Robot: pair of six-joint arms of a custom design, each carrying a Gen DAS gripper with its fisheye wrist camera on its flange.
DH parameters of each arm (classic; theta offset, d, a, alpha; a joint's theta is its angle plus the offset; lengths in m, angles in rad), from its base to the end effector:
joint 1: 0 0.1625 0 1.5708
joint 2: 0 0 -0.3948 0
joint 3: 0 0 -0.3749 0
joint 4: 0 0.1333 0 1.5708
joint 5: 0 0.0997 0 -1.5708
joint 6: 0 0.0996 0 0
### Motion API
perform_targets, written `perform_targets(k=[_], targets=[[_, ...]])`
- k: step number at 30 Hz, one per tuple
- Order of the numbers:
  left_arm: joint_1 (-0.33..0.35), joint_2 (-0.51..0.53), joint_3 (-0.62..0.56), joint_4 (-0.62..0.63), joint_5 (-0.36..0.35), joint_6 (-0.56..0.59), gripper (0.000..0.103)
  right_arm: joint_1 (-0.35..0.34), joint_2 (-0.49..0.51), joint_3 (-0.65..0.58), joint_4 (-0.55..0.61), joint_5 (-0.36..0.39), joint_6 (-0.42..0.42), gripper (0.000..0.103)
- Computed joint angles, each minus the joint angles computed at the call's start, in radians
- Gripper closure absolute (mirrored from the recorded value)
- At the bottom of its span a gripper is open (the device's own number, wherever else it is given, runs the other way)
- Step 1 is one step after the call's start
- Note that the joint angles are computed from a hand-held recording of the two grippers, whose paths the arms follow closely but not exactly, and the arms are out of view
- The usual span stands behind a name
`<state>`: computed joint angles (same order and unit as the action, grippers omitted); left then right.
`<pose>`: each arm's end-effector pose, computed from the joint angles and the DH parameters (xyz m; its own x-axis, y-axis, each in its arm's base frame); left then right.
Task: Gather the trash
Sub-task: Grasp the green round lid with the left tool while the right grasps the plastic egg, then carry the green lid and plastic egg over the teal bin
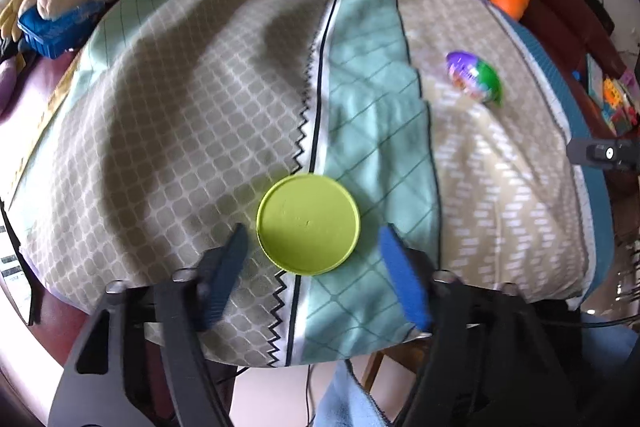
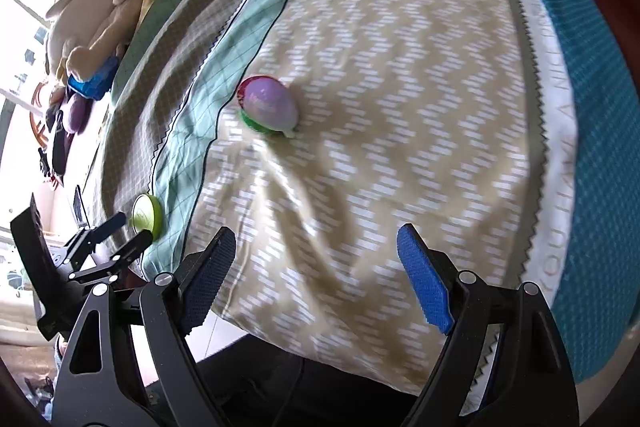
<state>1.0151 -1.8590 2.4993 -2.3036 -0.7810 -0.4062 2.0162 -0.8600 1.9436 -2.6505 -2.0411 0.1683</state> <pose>0.0181 -0.3575 0.2564 -0.7887 -0.0443 -0.6131 0.2326 0.9018 -0.3643 0.3090 -0.4425 0.0412 -0.8645 -0.2290 0.4474 -0.2901 0.9543 -0.0721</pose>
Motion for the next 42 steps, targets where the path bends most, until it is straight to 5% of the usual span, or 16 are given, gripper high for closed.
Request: perform_targets(k=[13, 22, 24, 26, 27, 33, 42], targets=[[0.043, 0.159, -0.074, -0.273, -0.045, 0.119, 0.049, -0.037, 0.112, -0.146, 0.018, 0.072, -0.025, 0.024], [0.092, 0.24, -0.14, -0.286, -0.066, 0.115, 0.049, -0.071, 0.219, -0.284, 0.056, 0.154, -0.033, 0.025], [0.092, 0.248, -0.147, -0.282, -0.066, 0.114, 0.049, -0.077, 0.237, -0.302, 0.061, 0.166, -0.035, 0.036], [0.09, 0.257, -0.154, -0.278, -0.066, 0.11, 0.049, -0.08, 0.254, -0.318, 0.078, 0.174, -0.038, 0.059], [0.092, 0.257, -0.158, -0.275, -0.068, 0.111, 0.049, -0.074, 0.256, -0.311, 0.056, 0.162, -0.053, 0.06], [0.077, 0.274, -0.181, -0.262, -0.082, 0.11, 0.049, -0.066, 0.222, -0.261, 0.004, 0.142, -0.078, 0.06], [-0.021, 0.397, -0.233, -0.291, -0.115, 0.142, 0.049, -0.115, 0.015, -0.057, -0.146, 0.132, -0.062, 0.06]])
